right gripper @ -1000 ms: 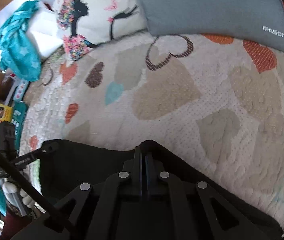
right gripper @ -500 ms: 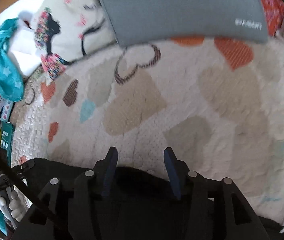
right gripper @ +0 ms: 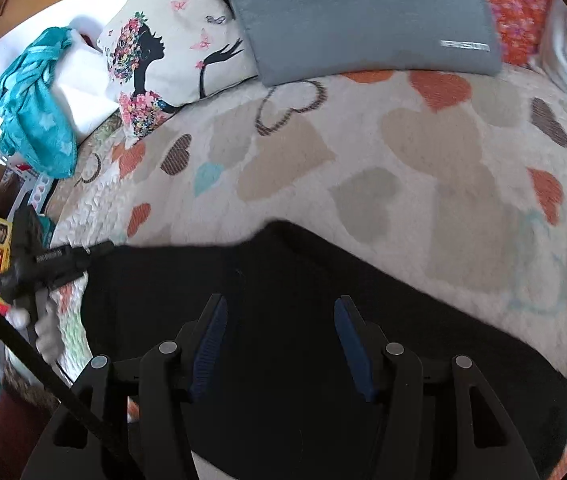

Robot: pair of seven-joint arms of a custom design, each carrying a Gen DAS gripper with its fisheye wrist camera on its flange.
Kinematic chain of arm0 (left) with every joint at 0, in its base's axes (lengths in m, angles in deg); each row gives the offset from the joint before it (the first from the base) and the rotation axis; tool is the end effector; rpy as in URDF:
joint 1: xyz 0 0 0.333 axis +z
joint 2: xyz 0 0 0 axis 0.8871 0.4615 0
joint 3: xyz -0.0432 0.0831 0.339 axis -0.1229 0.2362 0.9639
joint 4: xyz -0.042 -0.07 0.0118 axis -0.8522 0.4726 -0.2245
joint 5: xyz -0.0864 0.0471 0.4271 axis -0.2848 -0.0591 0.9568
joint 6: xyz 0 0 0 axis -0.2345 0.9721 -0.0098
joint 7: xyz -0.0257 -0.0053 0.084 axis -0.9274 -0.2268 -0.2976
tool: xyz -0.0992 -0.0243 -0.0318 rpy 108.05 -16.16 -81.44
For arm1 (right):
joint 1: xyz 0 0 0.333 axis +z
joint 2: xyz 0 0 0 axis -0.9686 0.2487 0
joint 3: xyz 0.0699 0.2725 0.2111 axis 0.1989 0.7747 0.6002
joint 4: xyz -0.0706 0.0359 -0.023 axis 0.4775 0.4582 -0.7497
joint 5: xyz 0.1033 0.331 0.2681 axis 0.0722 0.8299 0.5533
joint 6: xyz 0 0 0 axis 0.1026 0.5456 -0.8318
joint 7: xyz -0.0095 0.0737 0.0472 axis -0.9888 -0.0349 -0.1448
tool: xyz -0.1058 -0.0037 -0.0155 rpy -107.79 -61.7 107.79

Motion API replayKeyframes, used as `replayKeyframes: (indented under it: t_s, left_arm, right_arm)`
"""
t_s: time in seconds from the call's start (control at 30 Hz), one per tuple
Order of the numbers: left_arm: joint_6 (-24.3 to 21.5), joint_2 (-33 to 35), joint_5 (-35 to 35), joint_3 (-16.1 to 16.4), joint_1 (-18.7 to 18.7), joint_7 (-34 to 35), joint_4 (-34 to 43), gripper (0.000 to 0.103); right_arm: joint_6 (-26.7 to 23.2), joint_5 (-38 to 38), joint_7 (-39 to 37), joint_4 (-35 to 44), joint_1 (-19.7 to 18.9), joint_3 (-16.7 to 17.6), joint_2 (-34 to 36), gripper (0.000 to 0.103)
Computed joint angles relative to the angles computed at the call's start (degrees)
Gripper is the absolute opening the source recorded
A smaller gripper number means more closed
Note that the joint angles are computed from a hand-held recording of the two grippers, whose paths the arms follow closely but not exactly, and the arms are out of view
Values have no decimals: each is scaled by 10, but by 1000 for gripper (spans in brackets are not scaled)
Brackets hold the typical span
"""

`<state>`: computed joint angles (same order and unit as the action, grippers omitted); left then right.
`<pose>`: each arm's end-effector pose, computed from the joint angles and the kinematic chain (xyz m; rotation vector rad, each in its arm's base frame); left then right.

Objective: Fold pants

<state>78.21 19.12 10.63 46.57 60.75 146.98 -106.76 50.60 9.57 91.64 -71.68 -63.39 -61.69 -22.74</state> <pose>0.6087 -0.0954 0.4261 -2.6440 1.2655 -1.1035 0.7557 0.2658 0.4584 -2.1641 1.2540 0.1402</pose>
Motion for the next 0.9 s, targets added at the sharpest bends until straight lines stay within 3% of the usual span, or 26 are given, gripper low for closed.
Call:
replayKeyframes:
  t_s: [0.03,0.07,0.1,0.17,0.2,0.3,0.43,0.5,0.67,0.8,0.9]
  left_arm:
    - [-10,-1,-69,-25,26,58,4,22]
    - [-26,-4,-98,-29,41,76,3,22]
    - [-28,-6,-87,-18,35,54,-2,22]
    - [1,-21,37,30,3,-74,-32,27]
    - [9,-25,69,30,8,-115,-40,30]
    - [45,-50,40,33,4,-127,-73,30]
    - [38,-72,192,31,-3,-234,-78,31]
    - [29,-72,212,31,-21,-229,-63,38]
    - [-9,-22,235,11,-57,-199,22,41]
    - [-81,52,328,-9,-80,-224,128,42]
    - [-130,120,349,-25,-88,-225,215,42]
  right_arm:
    - [7,4,-3,-18,-7,-3,-11,62]
    - [11,8,-6,-33,-13,-6,-20,62]
    - [20,13,-6,-54,-21,-12,-32,62]
    - [34,24,-1,-87,-36,-21,-51,62]
    - [39,31,3,-100,-44,-25,-59,62]
    - [54,57,11,-143,-71,-37,-84,63]
    - [84,69,20,-189,-98,-57,-109,66]
    - [91,82,24,-205,-112,-62,-115,66]
    - [84,133,4,-226,-142,-60,-117,66]
    - [77,156,-29,-226,-148,-55,-113,66]
    - [75,170,-56,-226,-149,-51,-109,66]
